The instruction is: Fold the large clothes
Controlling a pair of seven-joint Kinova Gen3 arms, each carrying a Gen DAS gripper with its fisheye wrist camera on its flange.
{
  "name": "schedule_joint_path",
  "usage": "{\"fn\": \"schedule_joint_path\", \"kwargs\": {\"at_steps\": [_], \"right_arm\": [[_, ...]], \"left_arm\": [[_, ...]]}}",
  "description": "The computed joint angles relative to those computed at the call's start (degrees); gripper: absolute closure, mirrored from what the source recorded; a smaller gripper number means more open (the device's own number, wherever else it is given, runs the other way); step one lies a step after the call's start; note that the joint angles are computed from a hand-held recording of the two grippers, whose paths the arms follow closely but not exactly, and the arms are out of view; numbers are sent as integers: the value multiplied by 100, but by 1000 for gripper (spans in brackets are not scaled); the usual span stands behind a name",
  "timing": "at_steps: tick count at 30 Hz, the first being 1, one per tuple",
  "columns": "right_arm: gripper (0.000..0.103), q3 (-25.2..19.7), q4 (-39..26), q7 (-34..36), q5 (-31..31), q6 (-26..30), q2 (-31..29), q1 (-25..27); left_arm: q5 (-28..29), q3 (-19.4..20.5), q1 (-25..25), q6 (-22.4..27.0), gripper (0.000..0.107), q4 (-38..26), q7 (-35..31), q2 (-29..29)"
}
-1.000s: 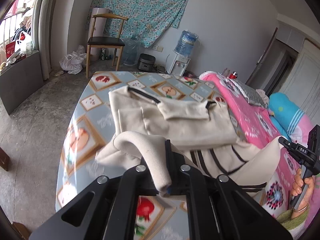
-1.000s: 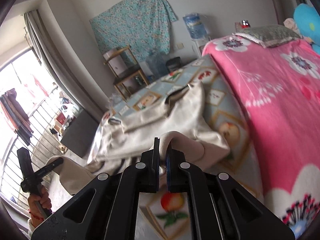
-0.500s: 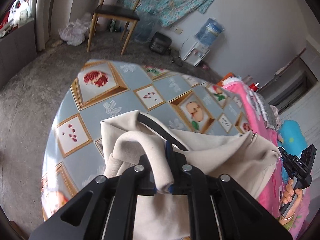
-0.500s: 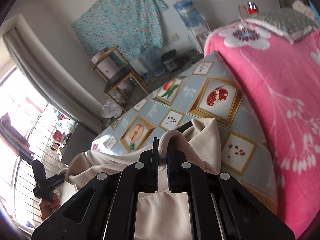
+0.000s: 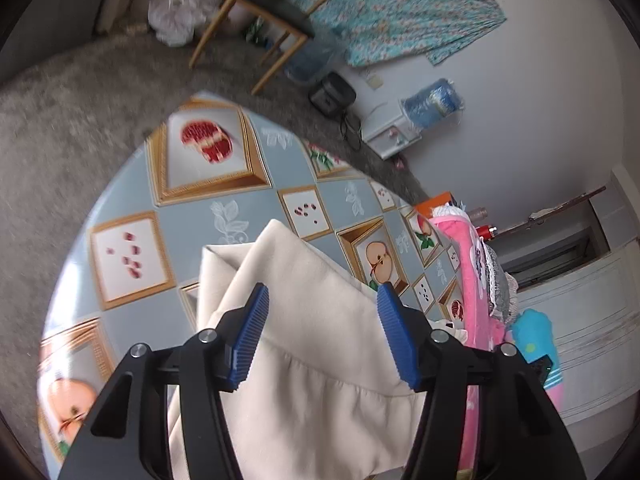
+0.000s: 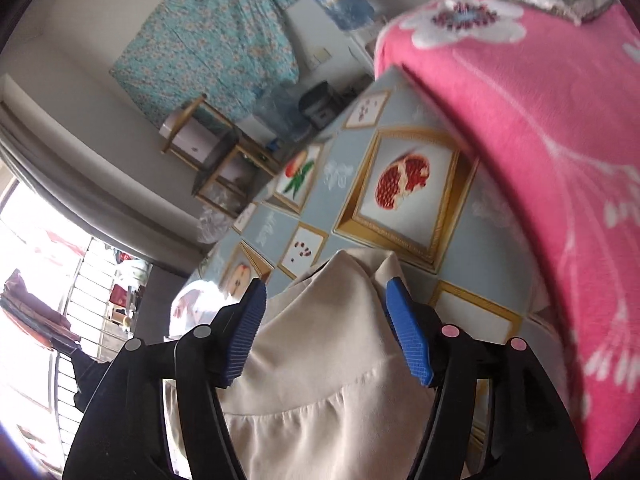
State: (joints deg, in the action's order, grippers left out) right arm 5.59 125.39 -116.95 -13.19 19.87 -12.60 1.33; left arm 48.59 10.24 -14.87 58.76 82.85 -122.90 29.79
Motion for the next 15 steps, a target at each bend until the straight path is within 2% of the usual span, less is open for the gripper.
{"fn": "schedule_joint_path", "kwargs": {"at_steps": [2,5,7,8,11,15], "right_arm": [[37,-531,152,-452,432,217,-487,303],[31,-1316,272,-1144,830,823,-1209,593],[25,-1752,378,-1578,968,1138,-1678,651],[23,-1907,472,-1771,950,1240,-1926,604],[21,-2209,724,-2296,760,1392,-2346,441],[21,-2432,1155,-2878,395,1351,-2580,184]], "left_arm": [[-67,323,-408,-175,51,531,-466,-492],[-48,919,-1204,-183,47,1327,-1165,-1036],[126,984,-1565,38,46,1855,-1631,-1305],[239,860,-1602,171,46,2102,-1864,-1386],[616,98,-1374,617,45,2766,-2474,-1501],[1176,-919,-897,1085,45,3415,-2865,-1193]]}}
